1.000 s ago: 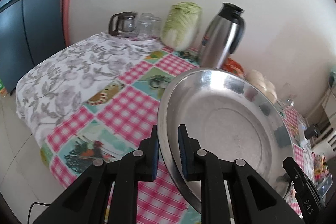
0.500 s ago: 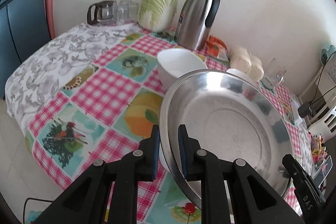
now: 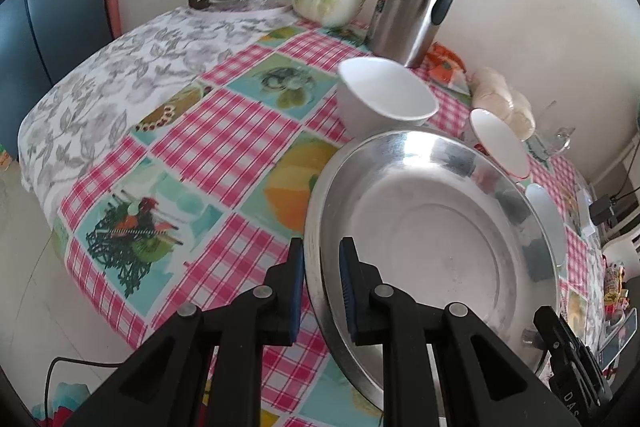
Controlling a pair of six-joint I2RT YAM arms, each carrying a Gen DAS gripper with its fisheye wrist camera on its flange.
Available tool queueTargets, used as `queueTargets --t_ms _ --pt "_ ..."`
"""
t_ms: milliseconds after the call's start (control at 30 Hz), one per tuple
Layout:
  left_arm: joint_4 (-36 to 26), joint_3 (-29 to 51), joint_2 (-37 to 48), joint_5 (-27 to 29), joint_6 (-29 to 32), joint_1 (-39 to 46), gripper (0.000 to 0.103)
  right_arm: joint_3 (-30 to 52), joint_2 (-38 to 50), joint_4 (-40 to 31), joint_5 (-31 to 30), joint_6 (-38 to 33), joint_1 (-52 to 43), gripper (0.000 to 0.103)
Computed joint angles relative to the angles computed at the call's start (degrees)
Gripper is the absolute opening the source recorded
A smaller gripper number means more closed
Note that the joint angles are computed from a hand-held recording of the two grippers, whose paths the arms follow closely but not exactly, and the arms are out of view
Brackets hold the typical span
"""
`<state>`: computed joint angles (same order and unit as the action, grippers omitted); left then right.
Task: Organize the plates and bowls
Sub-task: 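Lift the steel tray with the left tool and carry it over the table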
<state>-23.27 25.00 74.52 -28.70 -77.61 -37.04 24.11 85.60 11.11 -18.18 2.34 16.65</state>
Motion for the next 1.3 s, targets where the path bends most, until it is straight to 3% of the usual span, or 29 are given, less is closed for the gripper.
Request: queueTargets --t_ms 167,633,1300 --pt "3.2 -1.2 1.7 3.2 1.7 2.4 0.018 0.5 2.3 0.2 1.9 -0.4 2.1 0.025" --pt "6.4 2.3 9.0 5.3 8.8 1.7 0.018 1.8 6.8 2.0 6.3 0.1 2.0 0.027" --pt "8.9 2.0 9.7 4.1 9.1 2.4 0.018 3.2 10.3 2.8 6.1 0.7 2.3 0.028"
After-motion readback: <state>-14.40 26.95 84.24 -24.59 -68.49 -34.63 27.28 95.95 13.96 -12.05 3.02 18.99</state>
